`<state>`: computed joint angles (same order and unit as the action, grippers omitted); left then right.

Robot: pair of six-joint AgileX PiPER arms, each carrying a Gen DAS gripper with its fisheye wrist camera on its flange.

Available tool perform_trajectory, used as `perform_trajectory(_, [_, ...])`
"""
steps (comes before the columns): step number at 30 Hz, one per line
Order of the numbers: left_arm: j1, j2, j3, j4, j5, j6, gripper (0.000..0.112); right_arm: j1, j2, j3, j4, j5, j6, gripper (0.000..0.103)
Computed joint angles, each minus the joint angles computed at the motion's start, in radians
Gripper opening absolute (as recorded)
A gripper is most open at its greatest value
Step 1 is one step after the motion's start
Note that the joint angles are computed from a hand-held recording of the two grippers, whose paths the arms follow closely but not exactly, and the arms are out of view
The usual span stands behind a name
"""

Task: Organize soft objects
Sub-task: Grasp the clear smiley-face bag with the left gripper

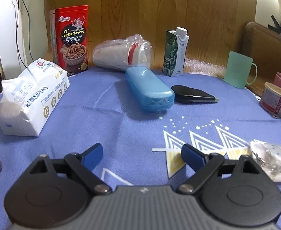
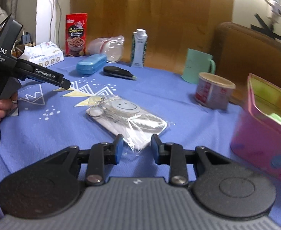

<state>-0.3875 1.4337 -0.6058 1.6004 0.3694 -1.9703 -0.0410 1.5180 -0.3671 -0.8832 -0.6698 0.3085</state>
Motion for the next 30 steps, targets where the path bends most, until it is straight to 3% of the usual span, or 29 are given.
perform_trajectory(3, [-0.008,0.005,-0.005,-0.023,0.012,0.025,0.092,-0.018,0.0,0.012,0.008,-0.014,0.021,0.066])
perform_trajectory(4, [-0.011,0.006,-0.007,-0.031,0.016,0.033,0.093,-0.024,0.001,0.013,0.006,-0.022,0.032,0.069])
perform_trajectory(30, [-0.026,0.045,-0.049,-0.129,0.053,0.143,0.102,-0.176,0.043,-0.012,-0.267,-0.16,0.246,0.077])
